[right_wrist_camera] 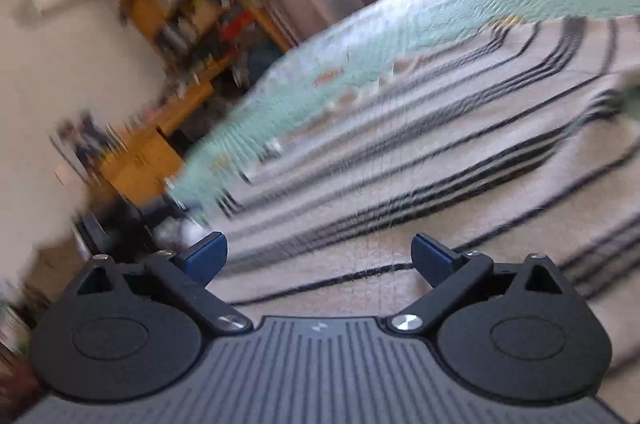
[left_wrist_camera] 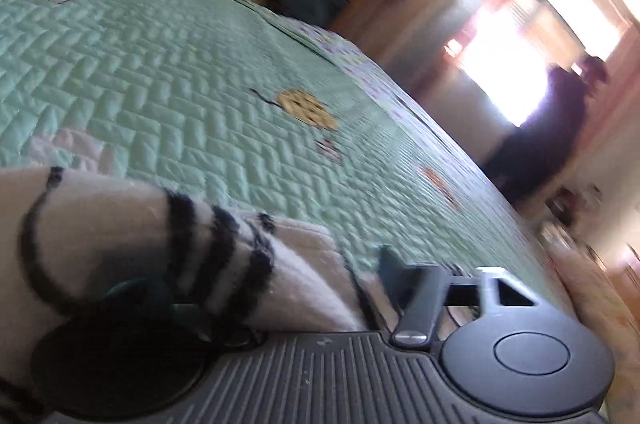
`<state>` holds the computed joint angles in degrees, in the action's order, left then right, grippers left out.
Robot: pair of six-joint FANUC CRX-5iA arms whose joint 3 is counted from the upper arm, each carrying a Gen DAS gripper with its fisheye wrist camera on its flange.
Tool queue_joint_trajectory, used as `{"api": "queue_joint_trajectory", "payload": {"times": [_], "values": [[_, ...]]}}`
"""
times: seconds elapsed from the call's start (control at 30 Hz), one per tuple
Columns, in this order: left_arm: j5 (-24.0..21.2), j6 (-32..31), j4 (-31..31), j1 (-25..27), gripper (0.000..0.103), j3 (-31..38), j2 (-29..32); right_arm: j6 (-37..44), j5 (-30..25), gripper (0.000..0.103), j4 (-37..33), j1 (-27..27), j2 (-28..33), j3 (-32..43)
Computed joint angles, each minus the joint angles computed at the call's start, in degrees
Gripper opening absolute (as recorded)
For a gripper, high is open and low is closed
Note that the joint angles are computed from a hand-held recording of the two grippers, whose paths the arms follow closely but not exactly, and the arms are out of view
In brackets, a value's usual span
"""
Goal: Fold clothes
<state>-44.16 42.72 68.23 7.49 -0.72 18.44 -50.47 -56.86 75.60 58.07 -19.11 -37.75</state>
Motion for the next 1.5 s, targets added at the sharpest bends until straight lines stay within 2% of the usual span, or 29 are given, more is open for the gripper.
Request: {"api": "queue_joint_trajectory", "payload": {"times": [0.07,0.17,0.3,0.33,0.37,0.4,0.43,0.47,0.53,0.6,0.67,0.73,0.83,0.93,1.0,1.03,1.1,1.13,1.2,1.23,1.27,1.3,1.33,1.37,1.4,1.43,1.47,1.5], "values": [[-2.5,1.2,-1.0,1.6,0.101,-1.1,-1.6,-1.8,-8.5,0.098,2.8,5.9,-3.6,-2.5],[-3.6,2.9,1.7,2.3,0.102,-4.2,-3.4,-4.5,-27.3,0.098,1.5,19.5,-7.0,-4.3],[2.9,4.4,-0.1,0.1,0.101,-5.0,-4.0,-12.6,-48.5,0.099,-5.8,36.3,-8.4,-4.7],[5.1,6.0,-1.5,-0.7,0.098,-4.2,-3.6,-14.3,-51.5,0.099,-8.0,39.0,-8.2,-4.4],[7.2,8.0,-3.5,-1.4,0.084,-3.1,-3.1,-16.2,-54.4,0.099,-10.3,41.7,-8.0,-4.0],[8.1,11.3,-7.1,-1.5,0.044,-1.0,-2.1,-18.2,-57.1,0.099,-12.8,44.4,-7.8,-3.5],[8.3,15.1,-11.3,-1.5,0.022,1.5,-1.0,-18.8,-58.3,0.099,-14.5,45.5,-7.2,-2.9],[7.4,18.5,-13.5,-1.4,0.017,4.1,0.7,-19.4,-59.3,0.099,-16.2,46.5,-6.6,-2.4],[8.4,18.5,-13.4,-1.9,0.016,5.9,2.1,-19.3,-59.0,0.099,-17.7,47.0,-6.1,-2.3],[9.7,17.1,-13.1,-2.4,0.014,7.0,2.9,-17.8,-56.7,0.099,-17.0,44.7,-5.6,-2.4],[10.9,15.8,-13.8,-2.6,0.014,7.9,3.3,-15.7,-52.5,0.099,-14.9,40.4,-4.9,-2.5],[12.6,17.4,-17.0,-2.7,0.013,10.1,4.2,-12.9,-47.0,0.099,-11.3,35.1,-5.0,-3.1],[11.8,21.8,-22.5,-2.6,0.013,18.4,8.4,-9.5,-38.8,0.099,-6.5,27.9,-4.8,-3.6],[12.2,22.1,-23.7,-3.8,0.013,27.3,12.7,-8.8,-31.9,0.099,-3.2,22.6,-4.1,-3.9],[16.1,16.0,-20.4,-5.3,0.013,29.0,13.9,-9.5,-27.7,0.099,-1.7,19.8,-3.7,-4.2],[17.8,14.7,-20.9,-6.0,0.013,30.2,14.4,-10.2,-25.6,0.099,-1.1,18.5,-3.6,-4.4],[19.2,16.9,-26.6,-6.4,0.013,33.0,15.4,-12.1,-21.4,0.099,0.4,16.2,-3.5,-5.0],[16.0,19.9,-30.0,-6.0,0.013,35.9,16.6,-13.3,-19.1,0.099,1.4,14.9,-3.5,-5.4],[3.6,24.4,-35.3,-4.8,0.018,44.1,20.6,-11.8,-17.9,0.099,1.3,14.7,-3.3,-5.0],[-0.2,25.9,-37.7,-4.5,0.023,45.7,21.2,-11.0,-17.3,0.099,1.2,14.7,-3.2,-4.9],[-1.8,26.1,-38.2,-4.2,0.035,44.9,20.9,-10.2,-16.7,0.099,1.1,14.6,-3.2,-4.7],[-2.2,25.8,-37.5,-3.6,0.042,42.2,19.8,-9.4,-16.1,0.099,1.0,14.5,-3.1,-4.5],[-0.8,24.1,-34.4,-2.9,0.044,37.5,17.9,-9.1,-17.7,0.099,0.5,15.8,-3.3,-4.3],[1.6,19.6,-28.7,-2.1,0.049,31.6,15.5,-8.8,-19.4,0.099,-0.1,17.2,-3.5,-4.2],[2.6,15.0,-23.5,-1.4,0.063,26.8,13.4,-8.5,-21.1,0.099,-0.6,18.5,-3.8,-4.0],[2.3,11.3,-19.6,-0.7,0.070,23.6,11.7,-8.6,-23.6,0.099,-1.1,20.4,-4.1,-4.0],[0.7,9.1,-18.1,0.1,0.080,21.9,10.5,-8.8,-26.2,0.099,-1.7,22.3,-4.5,-4.1],[-1.2,7.5,-17.2,1.1,0.085,20.6,9.3,-9.2,-29.1,0.099,-2.6,24.5,-4.9,-4.0]]}}
